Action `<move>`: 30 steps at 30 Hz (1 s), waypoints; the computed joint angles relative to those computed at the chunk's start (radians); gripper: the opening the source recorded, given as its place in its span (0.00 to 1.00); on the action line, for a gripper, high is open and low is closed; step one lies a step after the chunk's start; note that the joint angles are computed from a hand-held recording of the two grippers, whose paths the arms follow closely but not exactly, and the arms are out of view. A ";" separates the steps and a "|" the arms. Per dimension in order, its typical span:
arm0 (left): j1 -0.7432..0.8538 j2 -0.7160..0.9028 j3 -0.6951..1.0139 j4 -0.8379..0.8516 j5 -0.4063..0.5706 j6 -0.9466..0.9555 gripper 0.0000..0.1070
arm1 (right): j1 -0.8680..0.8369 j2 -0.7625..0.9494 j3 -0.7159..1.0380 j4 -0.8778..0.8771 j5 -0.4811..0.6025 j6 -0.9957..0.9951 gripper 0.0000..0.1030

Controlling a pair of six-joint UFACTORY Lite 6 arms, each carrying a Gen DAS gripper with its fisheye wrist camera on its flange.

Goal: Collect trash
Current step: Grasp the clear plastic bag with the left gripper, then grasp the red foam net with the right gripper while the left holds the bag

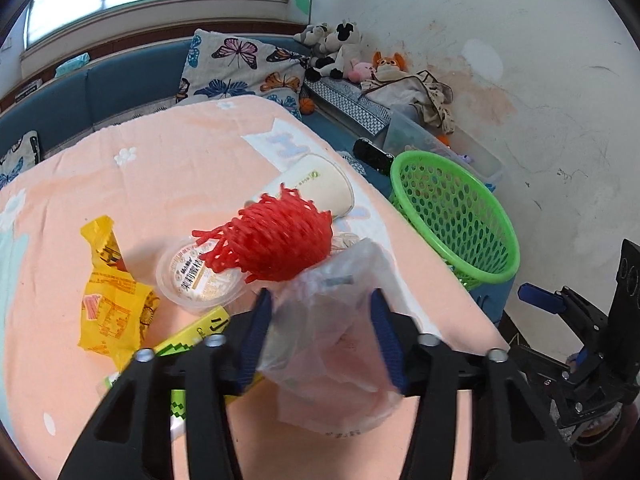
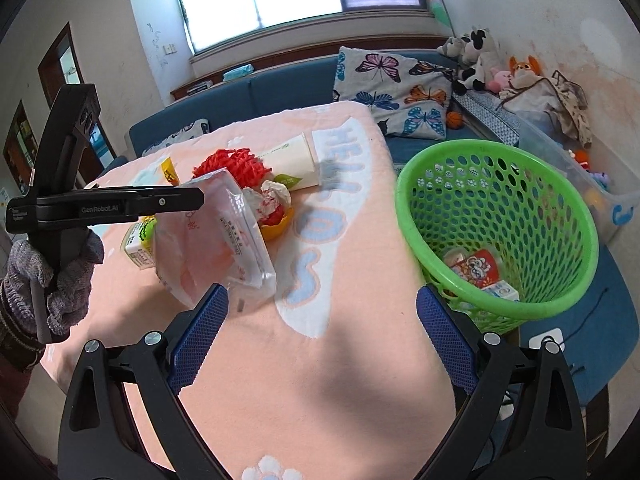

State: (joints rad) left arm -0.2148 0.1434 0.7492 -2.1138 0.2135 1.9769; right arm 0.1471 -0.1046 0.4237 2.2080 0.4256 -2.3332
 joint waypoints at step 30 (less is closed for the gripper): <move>0.496 -0.713 -0.400 0.783 0.192 -0.655 0.15 | 0.232 0.260 0.357 -0.020 -0.099 0.094 0.82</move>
State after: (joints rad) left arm 0.2811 -0.5691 0.3492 -1.3306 0.4058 1.3216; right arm 0.3790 0.1549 0.7806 2.1877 0.3271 -2.2395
